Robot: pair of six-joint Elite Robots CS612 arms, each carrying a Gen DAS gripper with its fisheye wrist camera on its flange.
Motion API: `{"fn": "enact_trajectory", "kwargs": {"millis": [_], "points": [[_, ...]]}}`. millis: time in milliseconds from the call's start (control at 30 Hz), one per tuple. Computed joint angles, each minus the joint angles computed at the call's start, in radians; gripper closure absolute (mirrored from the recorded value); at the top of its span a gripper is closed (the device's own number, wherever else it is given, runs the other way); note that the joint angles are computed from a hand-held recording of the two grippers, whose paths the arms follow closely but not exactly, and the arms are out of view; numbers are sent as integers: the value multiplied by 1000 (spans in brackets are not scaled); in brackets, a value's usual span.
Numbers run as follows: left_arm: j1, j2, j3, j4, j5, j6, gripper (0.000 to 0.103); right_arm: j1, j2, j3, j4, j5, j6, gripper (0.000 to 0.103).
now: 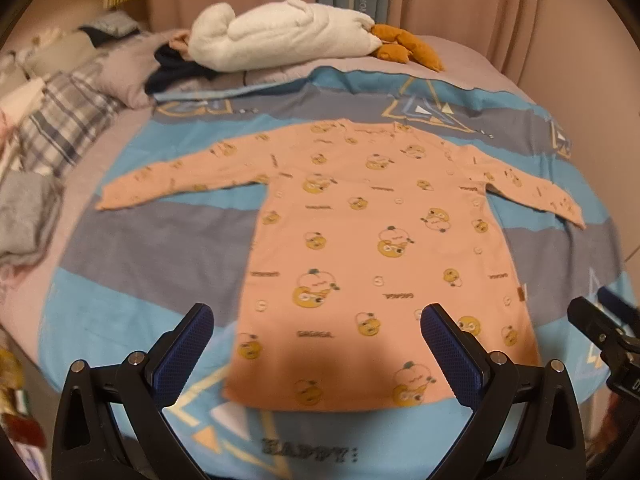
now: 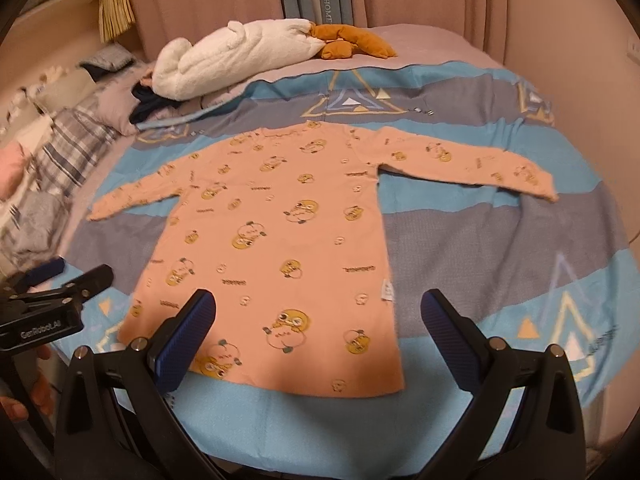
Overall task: Fold small clothes
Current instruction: 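Grasp the peach garment's sleeve cuff with the right gripper and fold it across the body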
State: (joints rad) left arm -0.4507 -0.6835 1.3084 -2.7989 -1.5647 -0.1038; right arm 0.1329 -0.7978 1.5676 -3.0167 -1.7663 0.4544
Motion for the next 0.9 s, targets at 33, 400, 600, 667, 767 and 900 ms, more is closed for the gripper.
{"fn": "enact_trajectory", "kwargs": {"millis": [33, 400, 600, 667, 767, 900], "points": [[3, 8, -12, 10, -16, -2, 1, -10, 3, 8, -22, 31, 18, 0], [31, 136, -193, 158, -212, -112, 1, -161, 58, 110, -238, 115, 399, 1], [35, 206, -322, 225, -231, -154, 1, -250, 91, 125, -377, 109, 560, 5], [39, 229, -363, 247, -260, -162, 1, -275, 107, 114, -409, 111, 606, 10], [45, 251, -402, 254, -296, -172, 1, -303, 125, 95, -423, 114, 649, 17], [45, 272, -443, 269, -290, -174, 1, -331, 162, 49, -443, 127, 701, 31]]}}
